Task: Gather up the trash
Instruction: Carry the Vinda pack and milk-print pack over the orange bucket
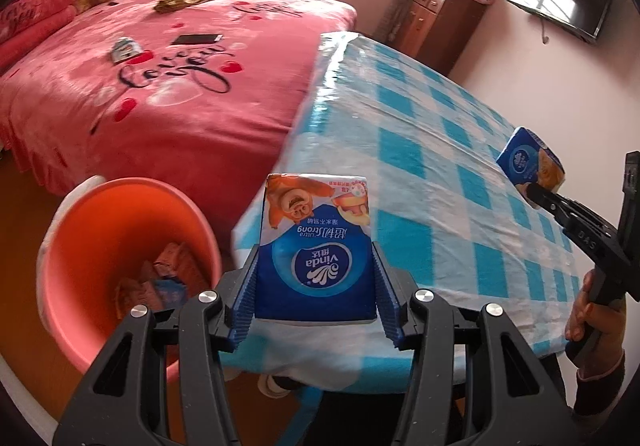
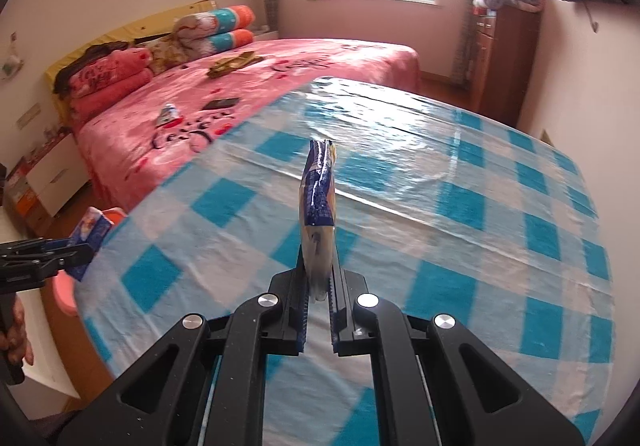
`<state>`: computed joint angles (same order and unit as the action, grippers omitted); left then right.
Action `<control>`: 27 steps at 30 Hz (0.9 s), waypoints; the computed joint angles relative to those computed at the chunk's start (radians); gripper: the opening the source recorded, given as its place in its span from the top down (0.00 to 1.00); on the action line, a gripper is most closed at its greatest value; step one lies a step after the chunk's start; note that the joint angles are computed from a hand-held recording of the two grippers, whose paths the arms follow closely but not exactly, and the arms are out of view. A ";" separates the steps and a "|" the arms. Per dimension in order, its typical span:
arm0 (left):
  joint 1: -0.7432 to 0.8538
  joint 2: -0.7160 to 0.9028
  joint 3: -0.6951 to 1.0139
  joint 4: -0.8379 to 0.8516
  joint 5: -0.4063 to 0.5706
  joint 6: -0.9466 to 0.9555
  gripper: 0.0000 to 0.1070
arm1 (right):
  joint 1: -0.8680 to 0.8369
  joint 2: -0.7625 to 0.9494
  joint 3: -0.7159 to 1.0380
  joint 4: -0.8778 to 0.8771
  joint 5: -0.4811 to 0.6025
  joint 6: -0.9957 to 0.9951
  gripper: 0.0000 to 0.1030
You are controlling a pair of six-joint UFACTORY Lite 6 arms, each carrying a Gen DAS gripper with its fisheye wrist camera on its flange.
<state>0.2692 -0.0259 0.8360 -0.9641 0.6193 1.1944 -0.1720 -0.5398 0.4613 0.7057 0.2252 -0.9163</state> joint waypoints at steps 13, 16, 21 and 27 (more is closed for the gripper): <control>0.212 0.062 0.034 0.012 -0.005 0.076 0.50 | 0.393 0.170 0.112 -0.534 -0.073 0.668 0.91; 0.258 0.087 0.046 0.006 -0.004 0.097 0.50 | 0.467 0.231 0.157 -0.650 -0.080 0.800 0.91; 0.317 0.136 0.072 0.008 -0.011 0.111 0.50 | 0.598 0.340 0.244 -0.864 -0.081 1.042 0.91; 0.366 0.199 0.104 0.015 -0.030 0.120 0.50 | 0.740 0.483 0.365 -1.050 -0.067 1.248 0.91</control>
<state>0.6356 0.1733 0.9395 -0.9491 0.5895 1.3140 0.5678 -0.0568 0.8260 -0.3440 0.1580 0.3313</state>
